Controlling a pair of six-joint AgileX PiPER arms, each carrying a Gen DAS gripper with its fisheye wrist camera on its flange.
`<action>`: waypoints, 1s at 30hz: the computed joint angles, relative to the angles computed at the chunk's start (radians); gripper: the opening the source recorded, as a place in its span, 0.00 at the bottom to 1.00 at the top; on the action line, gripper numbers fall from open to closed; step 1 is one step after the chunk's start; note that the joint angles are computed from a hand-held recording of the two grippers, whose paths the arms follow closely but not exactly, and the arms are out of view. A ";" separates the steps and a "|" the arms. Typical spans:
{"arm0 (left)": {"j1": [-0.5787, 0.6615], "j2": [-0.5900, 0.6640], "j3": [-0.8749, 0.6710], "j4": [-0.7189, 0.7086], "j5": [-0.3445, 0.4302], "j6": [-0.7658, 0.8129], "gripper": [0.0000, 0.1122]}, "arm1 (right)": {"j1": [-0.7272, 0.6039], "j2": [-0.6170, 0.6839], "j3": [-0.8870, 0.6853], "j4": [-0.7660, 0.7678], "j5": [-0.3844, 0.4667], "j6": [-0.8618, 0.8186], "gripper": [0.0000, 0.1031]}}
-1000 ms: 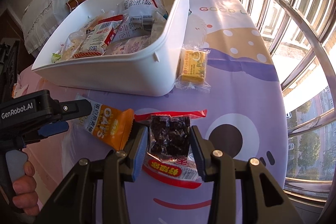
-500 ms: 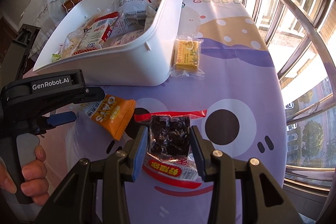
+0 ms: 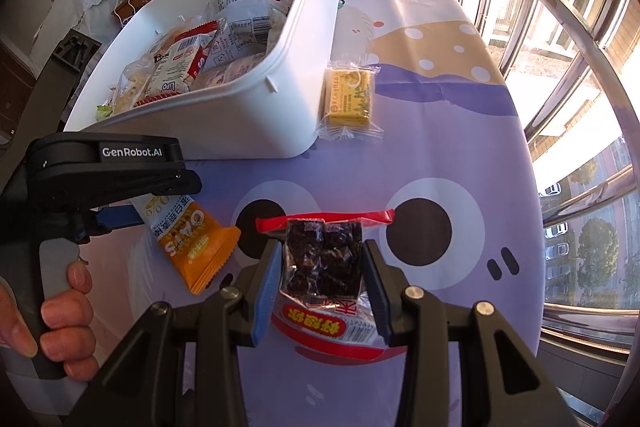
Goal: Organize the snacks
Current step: 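Grasp the white-and-orange protein bar with the left gripper while the right grasps a dark jerky packet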
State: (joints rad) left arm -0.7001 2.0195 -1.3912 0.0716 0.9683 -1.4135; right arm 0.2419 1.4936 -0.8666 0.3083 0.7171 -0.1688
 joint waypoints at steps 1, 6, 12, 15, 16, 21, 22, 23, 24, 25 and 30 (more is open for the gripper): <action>0.000 -0.003 0.005 0.002 -0.002 -0.006 0.49 | -0.006 0.001 -0.001 0.001 0.004 -0.004 0.40; -0.006 -0.035 0.041 0.003 -0.022 -0.025 0.35 | -0.007 0.007 -0.010 -0.013 0.012 0.020 0.39; 0.014 -0.068 0.101 -0.028 -0.085 0.018 0.34 | 0.006 0.005 -0.016 -0.031 0.023 0.054 0.39; 0.042 -0.104 0.185 -0.060 -0.150 0.081 0.34 | 0.016 0.005 -0.026 -0.044 0.031 0.074 0.39; 0.045 -0.110 0.195 -0.071 -0.159 0.098 0.34 | 0.016 0.002 -0.028 -0.047 0.037 0.078 0.40; 0.054 -0.192 0.309 -0.102 -0.187 0.145 0.34 | 0.034 -0.008 -0.048 -0.068 0.066 0.118 0.40; 0.058 -0.205 0.323 -0.103 -0.187 0.156 0.34 | 0.039 -0.009 -0.054 -0.073 0.074 0.129 0.40; 0.061 -0.218 0.335 -0.105 -0.186 0.169 0.34 | 0.042 -0.010 -0.061 -0.075 0.082 0.137 0.39; 0.066 -0.228 0.341 -0.106 -0.182 0.181 0.34 | 0.046 -0.014 -0.068 -0.075 0.091 0.144 0.39; 0.072 -0.245 0.351 -0.104 -0.173 0.191 0.34 | 0.050 -0.018 -0.075 -0.072 0.099 0.148 0.40; 0.083 -0.357 0.396 -0.077 -0.117 0.221 0.34 | 0.083 -0.046 -0.127 -0.069 0.141 0.165 0.40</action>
State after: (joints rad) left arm -0.6174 1.6627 -0.9951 -0.0054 0.8514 -1.1929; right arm 0.3249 1.4476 -0.9938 0.2396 0.8583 -0.0033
